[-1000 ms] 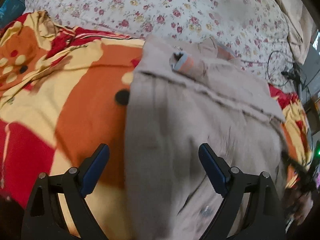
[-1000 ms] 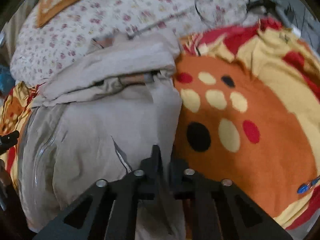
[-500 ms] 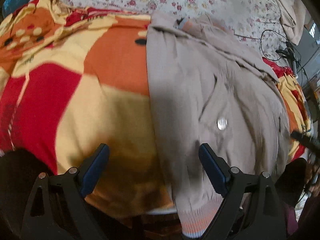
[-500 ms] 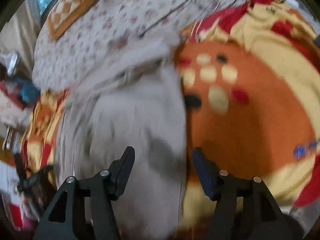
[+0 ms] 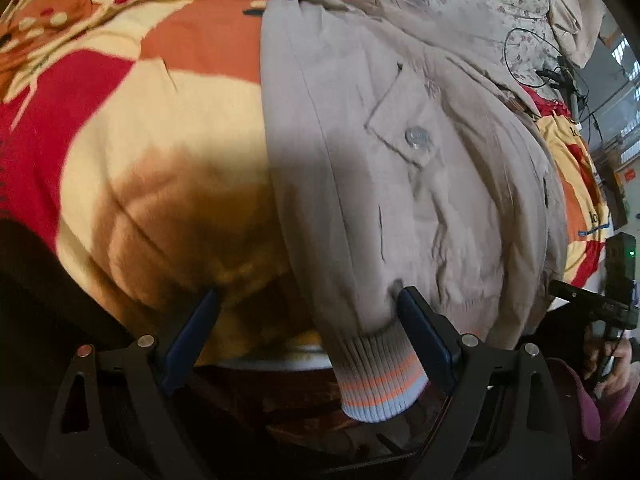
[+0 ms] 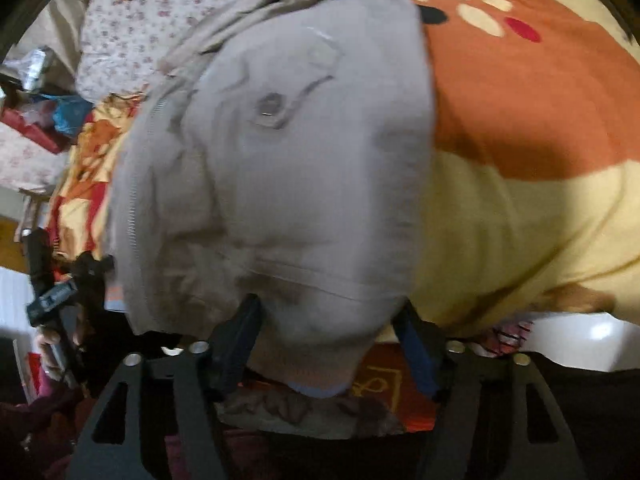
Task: Fold large clothes
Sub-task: 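Grasp the jacket hem with the right tool and lift it toward the collar, then carry the ribbed hem onto the collar with the right tool while the left tool holds the hem edge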
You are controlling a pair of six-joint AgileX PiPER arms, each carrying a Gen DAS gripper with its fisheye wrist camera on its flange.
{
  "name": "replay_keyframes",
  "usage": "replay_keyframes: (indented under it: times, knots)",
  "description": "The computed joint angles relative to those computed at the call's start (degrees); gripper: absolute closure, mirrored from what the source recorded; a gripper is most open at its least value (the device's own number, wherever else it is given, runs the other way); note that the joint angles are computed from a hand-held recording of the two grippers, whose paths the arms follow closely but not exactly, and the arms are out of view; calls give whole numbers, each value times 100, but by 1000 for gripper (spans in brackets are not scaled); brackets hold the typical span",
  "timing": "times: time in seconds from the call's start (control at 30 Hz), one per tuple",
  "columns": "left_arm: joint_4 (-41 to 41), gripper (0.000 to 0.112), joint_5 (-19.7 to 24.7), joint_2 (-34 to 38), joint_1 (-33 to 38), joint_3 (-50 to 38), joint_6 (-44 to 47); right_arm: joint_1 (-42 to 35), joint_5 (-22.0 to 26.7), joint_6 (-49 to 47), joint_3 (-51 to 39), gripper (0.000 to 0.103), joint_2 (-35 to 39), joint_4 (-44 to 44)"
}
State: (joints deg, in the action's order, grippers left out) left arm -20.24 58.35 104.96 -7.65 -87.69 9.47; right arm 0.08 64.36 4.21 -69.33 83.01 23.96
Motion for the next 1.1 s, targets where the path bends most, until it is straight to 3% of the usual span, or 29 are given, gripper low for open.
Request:
replay_keyframes:
  times: [0.27,0.33,0.37,0.43,0.47,0.5,0.57,0.9,1.1]
  knots:
    - [-532,21,324,199,69,21,138,314,140,-73,-134,31,347,298]
    - [-618,21,419,272,113,-24,81,271,118,39,-74,44,464,407]
    - [-660,24,419,248,132,-3,101,239,125,71,-13,57,447,450]
    - [-663,48,433,157,148,6,207,260,106,-2,-3,80,323,452]
    - [-616,73,444,118,130,-13,258,283,111,-62,-18,86,251,461]
    - [-601,90,425,52,126,7,360,336,76,-123,-26,89,149,457]
    - [-567,99,288,-195,77,95,534,453,-92,-117,-19,90,-103,380]
    - [-1112,102,363,-923,559,-286,767,271,-382,-28,-143,92,-1119,702]
    - [-1372,102,376,-817,616,-578,757,305,-449,16,-542,92,-878,1024]
